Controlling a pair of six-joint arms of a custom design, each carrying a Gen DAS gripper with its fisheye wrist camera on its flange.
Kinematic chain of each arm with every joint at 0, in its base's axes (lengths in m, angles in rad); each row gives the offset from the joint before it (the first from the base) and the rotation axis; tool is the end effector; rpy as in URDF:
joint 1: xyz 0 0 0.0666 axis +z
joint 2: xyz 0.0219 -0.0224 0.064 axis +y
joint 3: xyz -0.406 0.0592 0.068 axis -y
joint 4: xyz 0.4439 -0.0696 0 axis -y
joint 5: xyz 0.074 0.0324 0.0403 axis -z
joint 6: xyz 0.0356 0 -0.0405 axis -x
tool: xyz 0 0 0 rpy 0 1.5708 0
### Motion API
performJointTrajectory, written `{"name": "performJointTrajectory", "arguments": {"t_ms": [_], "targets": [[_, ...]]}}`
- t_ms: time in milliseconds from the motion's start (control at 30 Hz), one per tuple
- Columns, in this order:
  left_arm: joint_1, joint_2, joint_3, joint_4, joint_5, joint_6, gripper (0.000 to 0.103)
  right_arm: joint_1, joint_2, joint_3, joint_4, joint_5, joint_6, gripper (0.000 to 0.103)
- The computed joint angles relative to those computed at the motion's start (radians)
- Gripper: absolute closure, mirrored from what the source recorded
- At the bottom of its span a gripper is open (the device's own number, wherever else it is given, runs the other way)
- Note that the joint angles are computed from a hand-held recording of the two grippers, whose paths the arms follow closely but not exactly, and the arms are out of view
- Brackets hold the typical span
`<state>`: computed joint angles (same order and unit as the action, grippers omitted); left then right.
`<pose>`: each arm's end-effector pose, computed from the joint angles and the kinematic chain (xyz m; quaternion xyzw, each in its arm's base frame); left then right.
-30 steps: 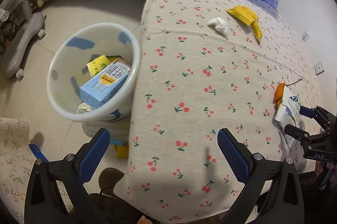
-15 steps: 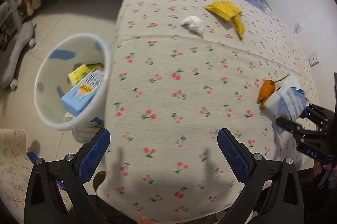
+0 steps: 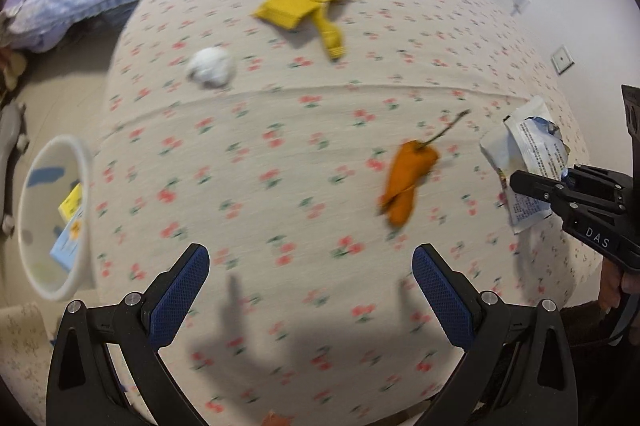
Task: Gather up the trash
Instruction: 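Grasp the white wrapper with the right tool while the left tool grasps the orange peel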
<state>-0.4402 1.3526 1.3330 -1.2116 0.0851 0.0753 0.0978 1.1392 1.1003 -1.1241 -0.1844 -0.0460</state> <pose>0.4332 -0.2078 0.4297 0.1857 0.9671 -0.0836 0.1526 0.3979 0.0452 0.4104 -0.0439 0.9743 0.1044 0.1946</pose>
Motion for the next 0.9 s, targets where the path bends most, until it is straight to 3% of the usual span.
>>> {"name": "performJointTrajectory", "arguments": {"t_ms": [167,233,300,633,900], "targets": [[-0.042,0.044,0.032,0.019,0.056,0.019,0.014,-0.047,-0.012,-0.008,-0.001,-0.020,0.001,0.088],[-0.053,0.060,0.039,0.032,0.087,0.019,0.030,-0.065,-0.018,-0.013,-0.004,-0.029,0.007,0.088],[-0.063,0.074,0.045,0.037,0.101,0.019,0.039,-0.084,-0.024,-0.019,-0.008,-0.038,0.012,0.088],[-0.098,0.102,0.041,0.076,-0.011,0.022,0.084,-0.147,-0.029,-0.020,-0.012,-0.071,0.027,0.088],[-0.086,0.061,0.019,0.099,-0.034,0.005,0.089,-0.134,-0.025,-0.009,-0.004,-0.080,0.027,0.091]]}}
